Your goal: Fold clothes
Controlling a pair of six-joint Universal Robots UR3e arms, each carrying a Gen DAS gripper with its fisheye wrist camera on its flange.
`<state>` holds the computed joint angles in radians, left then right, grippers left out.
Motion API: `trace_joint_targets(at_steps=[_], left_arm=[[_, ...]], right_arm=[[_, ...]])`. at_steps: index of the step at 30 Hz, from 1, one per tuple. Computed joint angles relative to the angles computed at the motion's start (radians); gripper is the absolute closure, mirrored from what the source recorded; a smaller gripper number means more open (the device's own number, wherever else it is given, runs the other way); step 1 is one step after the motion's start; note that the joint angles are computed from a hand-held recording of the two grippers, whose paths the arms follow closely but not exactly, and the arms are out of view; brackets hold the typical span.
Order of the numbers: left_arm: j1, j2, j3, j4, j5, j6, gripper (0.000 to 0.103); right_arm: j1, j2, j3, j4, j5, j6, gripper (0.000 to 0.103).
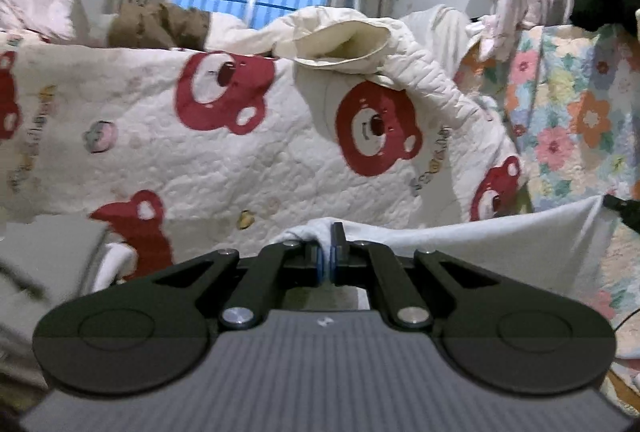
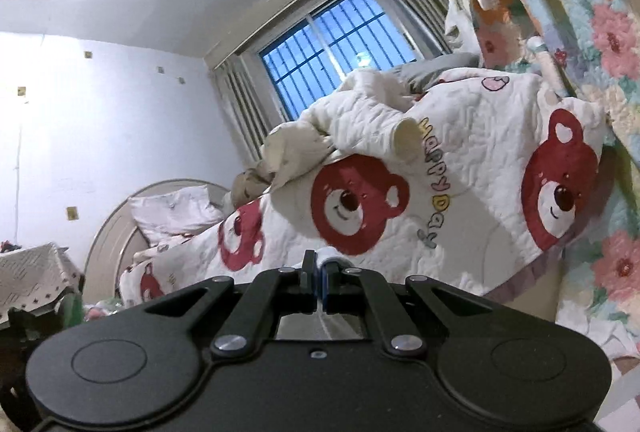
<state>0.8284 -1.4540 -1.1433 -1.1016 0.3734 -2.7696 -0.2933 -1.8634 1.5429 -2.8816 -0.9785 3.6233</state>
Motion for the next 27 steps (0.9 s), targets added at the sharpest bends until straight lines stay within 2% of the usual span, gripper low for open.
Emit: trace_joint_targets(at_steps=[2,3,5,6,8,9,11,13,15,17,19,22,25,27], left_arm=[[0.077,0.107,-0.073,-0.134,-0.059,0.074,0.100],[0.122,0.161,-0.088,-0.277,-0.091,0.163,0.100],[0.206,0.235,-0.050,-0.662,-0.135,0.432,0.100],[0.232,0.260,-0.038,-0.784,-0.135,0.532,0.100],[0.251,0.302,-0.065,-0.848,-0.107,0.617,0.100],[0.238,0.307,-0.095,-0.799,-0.087,0.597,0.100],[0.181,0.292,-0.161,-0.643,-0.039,0.504,0.100],[0.094,0.236,-0.219,-0.430,0.024,0.369,0.100],[-0.032,0.135,-0.250,-0.162,0.134,0.202,0.100],[-0.163,-0.011,-0.204,0.030,0.262,0.089,0.100],[-0.290,-0.201,-0.091,0.169,0.395,0.009,0.100],[-0.441,-0.483,0.134,0.265,0.585,-0.051,0.100],[-0.515,-0.745,0.415,0.215,0.647,-0.098,0.100],[-0.550,-0.915,0.624,0.164,0.681,-0.117,0.100]], right_arm=[[-0.021,-0.067,0.038,0.058,0.024,-0.013,0.100],[-0.035,-0.096,0.055,0.087,0.039,-0.018,0.100],[-0.066,-0.146,0.098,0.122,0.080,-0.040,0.100],[-0.097,-0.173,0.123,0.144,0.119,-0.056,0.100],[-0.180,-0.208,0.180,0.146,0.238,-0.030,0.100],[-0.219,-0.224,0.206,0.149,0.294,-0.020,0.100],[-0.233,-0.214,0.224,0.183,0.317,-0.051,0.100],[-0.196,-0.165,0.198,0.246,0.266,-0.120,0.100],[-0.167,-0.088,0.172,0.243,0.240,-0.139,0.100],[-0.134,0.035,0.116,0.219,0.228,-0.175,0.100],[-0.098,0.172,0.035,0.196,0.208,-0.184,0.100],[-0.035,0.399,-0.138,0.198,0.152,-0.197,0.100],[0.048,0.602,-0.343,0.281,-0.009,-0.236,0.100],[0.080,0.729,-0.472,0.308,-0.078,-0.173,0.100]])
